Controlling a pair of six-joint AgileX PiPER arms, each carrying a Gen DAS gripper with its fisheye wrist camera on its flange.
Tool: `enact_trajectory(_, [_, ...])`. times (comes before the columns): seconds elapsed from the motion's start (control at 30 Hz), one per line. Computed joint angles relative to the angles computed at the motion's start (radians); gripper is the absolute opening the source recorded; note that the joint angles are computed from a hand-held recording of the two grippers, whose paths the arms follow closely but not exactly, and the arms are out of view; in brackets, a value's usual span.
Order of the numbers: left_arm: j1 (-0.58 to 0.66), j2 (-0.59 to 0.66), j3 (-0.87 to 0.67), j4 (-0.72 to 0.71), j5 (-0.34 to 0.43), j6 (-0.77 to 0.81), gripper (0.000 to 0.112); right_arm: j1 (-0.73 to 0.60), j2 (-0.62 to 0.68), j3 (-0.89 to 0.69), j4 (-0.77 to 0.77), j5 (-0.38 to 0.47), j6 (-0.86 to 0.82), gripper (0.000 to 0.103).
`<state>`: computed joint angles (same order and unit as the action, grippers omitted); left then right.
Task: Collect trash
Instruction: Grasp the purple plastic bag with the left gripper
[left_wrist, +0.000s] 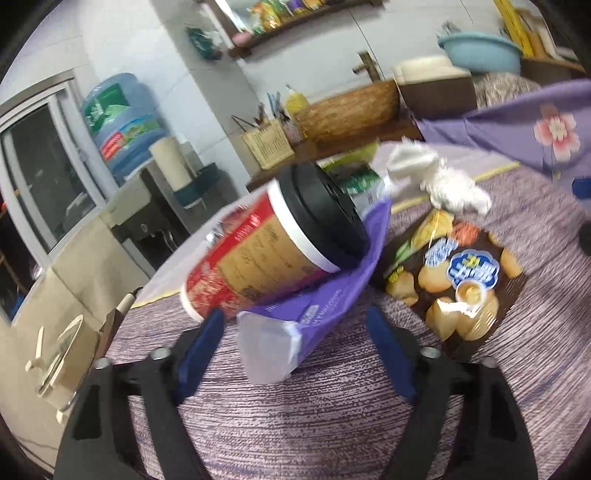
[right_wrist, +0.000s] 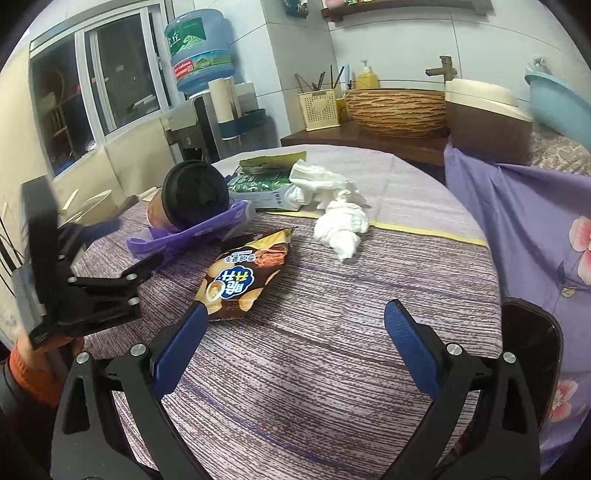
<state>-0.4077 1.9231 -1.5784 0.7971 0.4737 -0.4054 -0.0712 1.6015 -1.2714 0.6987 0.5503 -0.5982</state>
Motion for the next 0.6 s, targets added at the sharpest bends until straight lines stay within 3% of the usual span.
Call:
enact_trajectory(0.07, [0.001,0.023,-0.022,-0.027,0.015,0.037,0.06,0.008,0.005,-0.004,-0.008,0.0,0.01,0.095])
enact_trajectory(0.13, [0.0,0.023,-0.02,-0.018,0.02,0.028,0.041,0.014,0.012,-0.009,-0.014,0.001,0.017,0.095])
enact_trajectory(0.23, [0.017,-0.005,-0.01,-0.147,0.006,0.117,0.025,0.016,0.021,-0.016,-0.011,0.005,0.018,0.095])
enact_trajectory(0.37, [0.023,-0.07,0.063,-0.212,-0.036,0.131,0.017,0.013,0.051,-0.041,0.015,0.034,0.011,0.095])
enact_trajectory(0.5, [0.056,-0.121,0.108,-0.434,-0.073,0.241,0.014,0.013,0.086,-0.067,0.036,0.065,0.013,0.095])
enact_trajectory(0.6, [0.063,-0.169,0.177,-0.458,-0.116,0.219,0.013,0.023,0.106,-0.081,0.001,0.075,0.048,0.095])
